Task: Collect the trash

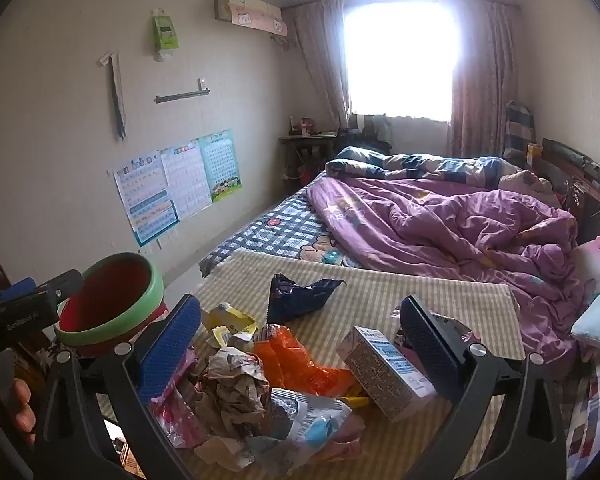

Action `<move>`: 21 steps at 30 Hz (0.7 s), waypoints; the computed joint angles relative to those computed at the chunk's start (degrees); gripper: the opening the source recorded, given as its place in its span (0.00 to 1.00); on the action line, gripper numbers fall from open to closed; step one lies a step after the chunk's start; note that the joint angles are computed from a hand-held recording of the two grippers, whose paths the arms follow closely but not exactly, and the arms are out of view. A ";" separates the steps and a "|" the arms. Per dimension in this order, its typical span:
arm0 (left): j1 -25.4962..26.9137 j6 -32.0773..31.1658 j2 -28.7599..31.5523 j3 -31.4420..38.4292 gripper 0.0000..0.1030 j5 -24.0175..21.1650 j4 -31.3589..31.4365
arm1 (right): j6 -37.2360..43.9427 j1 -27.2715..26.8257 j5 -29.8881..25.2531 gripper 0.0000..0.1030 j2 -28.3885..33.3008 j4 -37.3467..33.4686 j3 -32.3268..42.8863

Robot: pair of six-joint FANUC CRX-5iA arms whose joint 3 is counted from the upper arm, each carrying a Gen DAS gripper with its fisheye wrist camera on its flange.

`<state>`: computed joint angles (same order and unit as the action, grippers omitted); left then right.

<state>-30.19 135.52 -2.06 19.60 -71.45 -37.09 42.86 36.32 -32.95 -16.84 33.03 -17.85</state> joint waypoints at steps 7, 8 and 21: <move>-0.90 0.93 -0.86 -1.78 0.95 2.01 -0.76 | 0.84 0.11 -0.37 0.93 0.08 -0.67 0.40; -0.98 1.16 -0.99 -2.00 0.95 2.09 -0.64 | 1.11 0.04 -0.46 0.93 0.08 -0.86 0.50; 1.08 -2.17 -2.16 -3.77 0.95 6.31 3.68 | -0.34 0.81 -3.35 0.93 1.77 1.35 1.63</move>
